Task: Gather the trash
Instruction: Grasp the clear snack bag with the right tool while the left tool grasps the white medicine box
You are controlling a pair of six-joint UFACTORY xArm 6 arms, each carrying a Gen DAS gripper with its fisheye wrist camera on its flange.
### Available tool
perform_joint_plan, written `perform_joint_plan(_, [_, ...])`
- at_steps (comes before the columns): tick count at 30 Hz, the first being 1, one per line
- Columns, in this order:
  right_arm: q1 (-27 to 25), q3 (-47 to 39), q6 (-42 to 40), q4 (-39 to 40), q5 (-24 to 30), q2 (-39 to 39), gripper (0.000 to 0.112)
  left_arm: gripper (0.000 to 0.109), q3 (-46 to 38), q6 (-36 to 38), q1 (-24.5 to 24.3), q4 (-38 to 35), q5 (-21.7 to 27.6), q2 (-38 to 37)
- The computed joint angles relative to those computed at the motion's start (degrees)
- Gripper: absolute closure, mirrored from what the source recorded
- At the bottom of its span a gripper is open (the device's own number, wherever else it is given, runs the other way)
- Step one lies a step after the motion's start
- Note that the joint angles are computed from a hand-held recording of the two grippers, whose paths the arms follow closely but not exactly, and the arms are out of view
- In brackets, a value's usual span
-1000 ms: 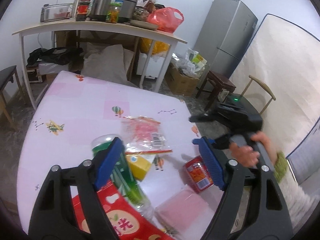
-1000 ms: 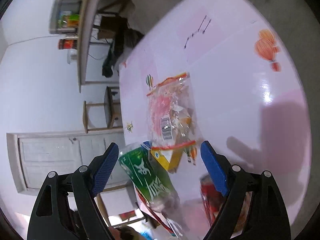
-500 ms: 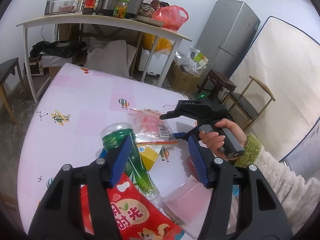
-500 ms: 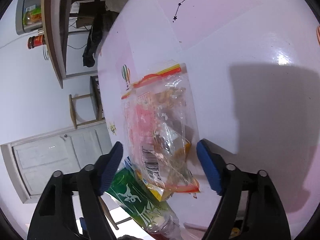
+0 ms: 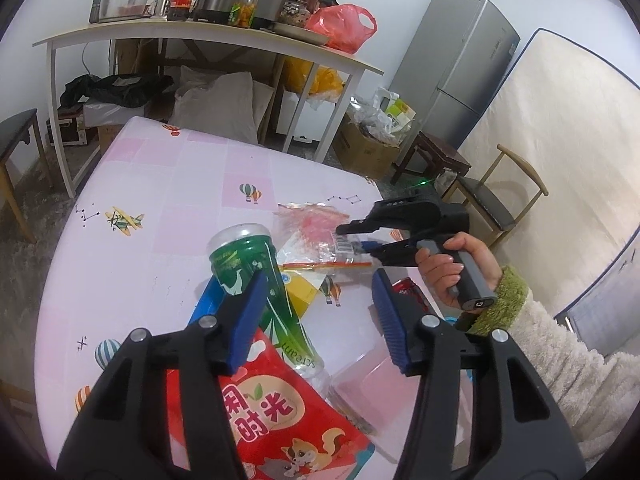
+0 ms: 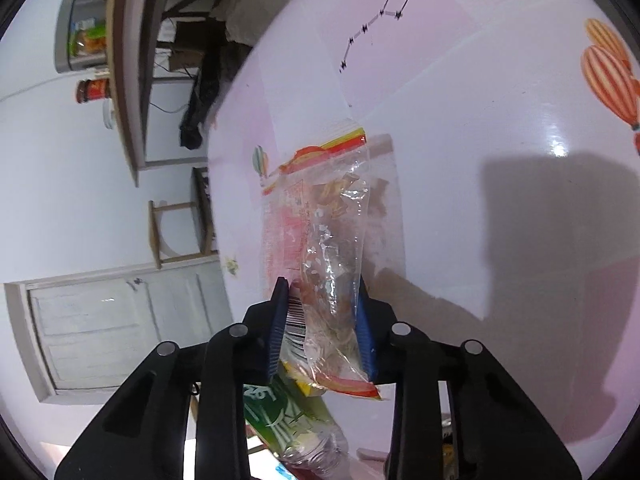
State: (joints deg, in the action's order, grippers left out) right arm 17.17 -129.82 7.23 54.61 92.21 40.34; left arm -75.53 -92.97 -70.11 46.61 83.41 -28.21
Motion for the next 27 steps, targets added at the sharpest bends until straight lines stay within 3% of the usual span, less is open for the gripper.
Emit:
perform_joint_plan(5, [-2.05, 6.74, -3.50, 4.88, -2.16, -4.36, 0.102, 0.058, 0.30, 0.87, 0.56, -0.99, -1.19, 0.00])
perform_joint_plan(11, [-4.99, 12.92, -7.81, 11.68, -3.19, -8.87, 0.104, 0.049, -0.02, 6.43, 5.30, -6.97, -6.19, 0.97])
perform_joint_plan(16, [-7.73, 18.21, -11.31, 16.32, -3.68, -13.74, 0.104, 0.035, -2.45, 18.78, 13.57, -16.74, -10.66, 4.18])
perform_joint_plan(22, [-11.49, 22.93, -14.99, 19.26, -3.37, -18.43, 0.104, 0.030, -13.18, 40.82, 25.38, -33.67, -6.61, 15.57])
perform_joint_plan(27, [-14.44, 27.87, -17.48, 21.84, -2.98, -22.09, 0.104, 0.029, -23.78, 50.79, 32.09, -41.35, 0.70, 26.73])
